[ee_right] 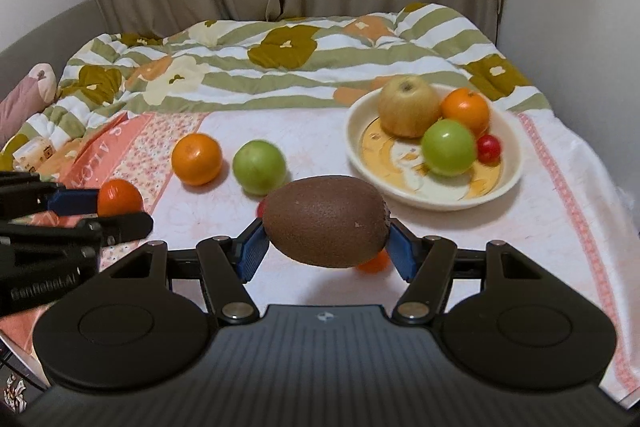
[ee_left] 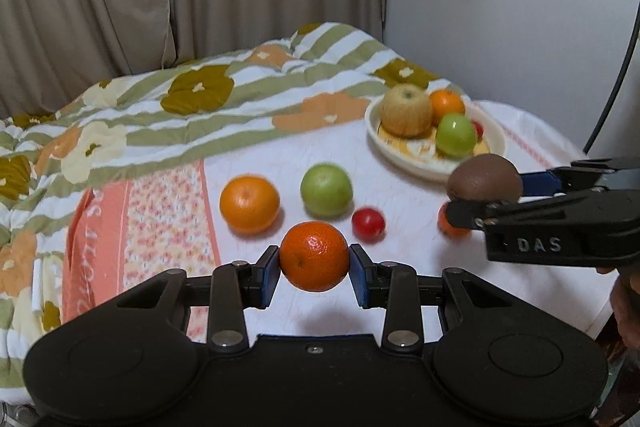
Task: Organize fruits
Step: 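Carry the orange and kiwi into the white bowl and release both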
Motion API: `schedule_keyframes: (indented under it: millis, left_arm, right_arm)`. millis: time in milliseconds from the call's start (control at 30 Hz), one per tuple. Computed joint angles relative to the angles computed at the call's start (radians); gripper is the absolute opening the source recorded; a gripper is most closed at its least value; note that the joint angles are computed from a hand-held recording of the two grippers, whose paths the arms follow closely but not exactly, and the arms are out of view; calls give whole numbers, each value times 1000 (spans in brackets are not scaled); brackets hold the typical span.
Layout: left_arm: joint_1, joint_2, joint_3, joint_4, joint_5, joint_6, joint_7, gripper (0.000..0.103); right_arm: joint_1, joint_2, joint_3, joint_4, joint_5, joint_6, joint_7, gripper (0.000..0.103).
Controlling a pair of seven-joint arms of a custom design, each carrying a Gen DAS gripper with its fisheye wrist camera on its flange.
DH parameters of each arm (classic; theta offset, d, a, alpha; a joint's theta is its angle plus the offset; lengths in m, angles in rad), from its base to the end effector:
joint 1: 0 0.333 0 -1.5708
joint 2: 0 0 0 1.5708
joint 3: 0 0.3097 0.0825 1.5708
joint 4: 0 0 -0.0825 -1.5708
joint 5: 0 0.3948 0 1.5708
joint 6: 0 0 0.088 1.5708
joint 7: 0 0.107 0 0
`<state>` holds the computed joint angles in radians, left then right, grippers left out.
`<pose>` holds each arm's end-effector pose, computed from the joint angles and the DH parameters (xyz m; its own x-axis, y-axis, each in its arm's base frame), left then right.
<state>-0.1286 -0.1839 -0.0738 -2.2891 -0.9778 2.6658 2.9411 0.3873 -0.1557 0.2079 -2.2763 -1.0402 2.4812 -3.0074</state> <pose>0.5249 -0.0842 0.4676 -0.7055 -0.7063 -0.0592 -0.4501 0.5110 -0.7323 0.4380 0.3033 0.4432 -0.3107 -0.9456 -0.0963 -0.6092 0.2759 -0.7435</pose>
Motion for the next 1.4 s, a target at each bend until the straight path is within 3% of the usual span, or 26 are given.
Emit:
schedule_keyframes:
  millis: [300,700,1000,1133,1400]
  left_arm:
    - [-51,-5,-40,32,23,45,-96,40]
    - [-133,111,-123,123,150,147,-281,40]
    - [-149,254,-174,199,410,195,-513,40]
    - [-161,322,-167,246,575,200,-675,40]
    - [-182,407,-146,320,778,198,-874,40]
  right_arm:
    - [-67,-163,-24,-126,53,48,-106,78]
    - [-260,-266,-78,-262,82,254,-334,78]
    - [-377,-208,-112,-290,123,403,-487,78]
    - [-413,-175,-111,-285,130,450,-538,78]
    - [-445,-113,-101,-256,105,511,-610,78]
